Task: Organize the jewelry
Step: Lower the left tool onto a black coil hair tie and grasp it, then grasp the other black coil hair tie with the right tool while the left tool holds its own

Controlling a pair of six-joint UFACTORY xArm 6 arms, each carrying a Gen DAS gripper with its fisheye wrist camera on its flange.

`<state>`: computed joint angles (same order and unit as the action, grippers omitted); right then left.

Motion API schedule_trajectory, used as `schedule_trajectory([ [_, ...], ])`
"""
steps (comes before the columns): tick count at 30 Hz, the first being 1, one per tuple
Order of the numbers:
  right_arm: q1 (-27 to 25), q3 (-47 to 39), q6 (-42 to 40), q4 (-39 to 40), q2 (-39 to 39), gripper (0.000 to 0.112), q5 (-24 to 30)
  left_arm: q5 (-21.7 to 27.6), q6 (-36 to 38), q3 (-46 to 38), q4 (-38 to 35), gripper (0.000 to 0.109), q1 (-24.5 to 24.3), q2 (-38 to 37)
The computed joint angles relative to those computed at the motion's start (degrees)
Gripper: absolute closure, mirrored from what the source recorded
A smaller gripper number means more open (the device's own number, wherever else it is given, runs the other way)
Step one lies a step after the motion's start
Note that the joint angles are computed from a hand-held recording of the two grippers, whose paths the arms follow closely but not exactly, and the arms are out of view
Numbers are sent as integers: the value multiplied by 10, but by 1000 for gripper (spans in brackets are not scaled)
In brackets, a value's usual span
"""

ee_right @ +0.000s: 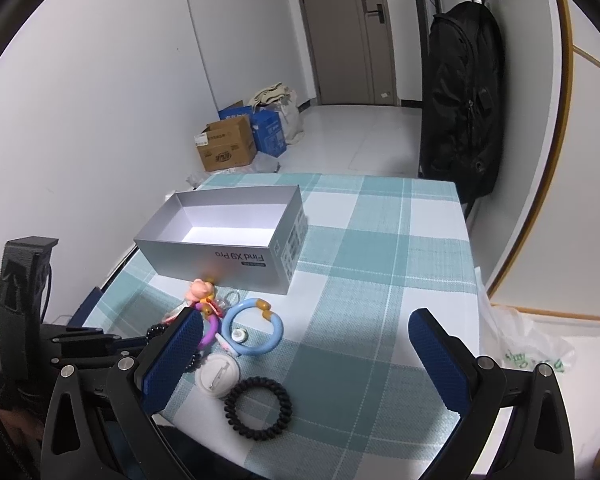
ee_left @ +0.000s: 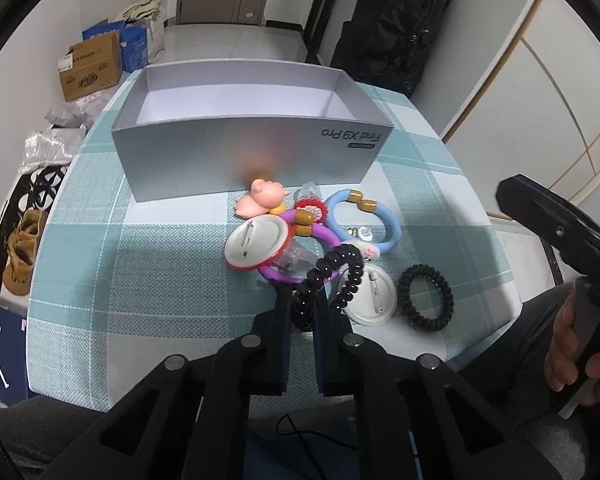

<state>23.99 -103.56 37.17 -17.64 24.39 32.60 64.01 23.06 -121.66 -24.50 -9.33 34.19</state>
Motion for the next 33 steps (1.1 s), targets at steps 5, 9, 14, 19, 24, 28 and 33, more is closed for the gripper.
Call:
schedule_trajectory([
  [5, 1, 0, -5, 5, 1, 9, 9, 8, 7, -6, -12, 103, 3, -2],
  [9, 1, 5, -28, 31, -1, 9, 17, 18, 7, -24, -37, 103, 12, 5],
  [14, 4, 14, -117, 134, -2, 9, 34, 23, 2, -46, -68, 103, 24, 14],
  [19, 17, 11, -180, 163, 3, 11, 63, 13, -3, -57, -95, 103, 31, 19],
  [24, 34, -26, -202, 124, 31, 25, 119, 7, -2, -71, -116, 103, 35, 27],
  [28, 44, -56, -196, 87, 52, 33, 157, 4, -1, -73, -126, 103, 39, 28],
  [33, 44, -55, -199, 90, 53, 45, 156, 8, -6, -84, -136, 103, 44, 36],
])
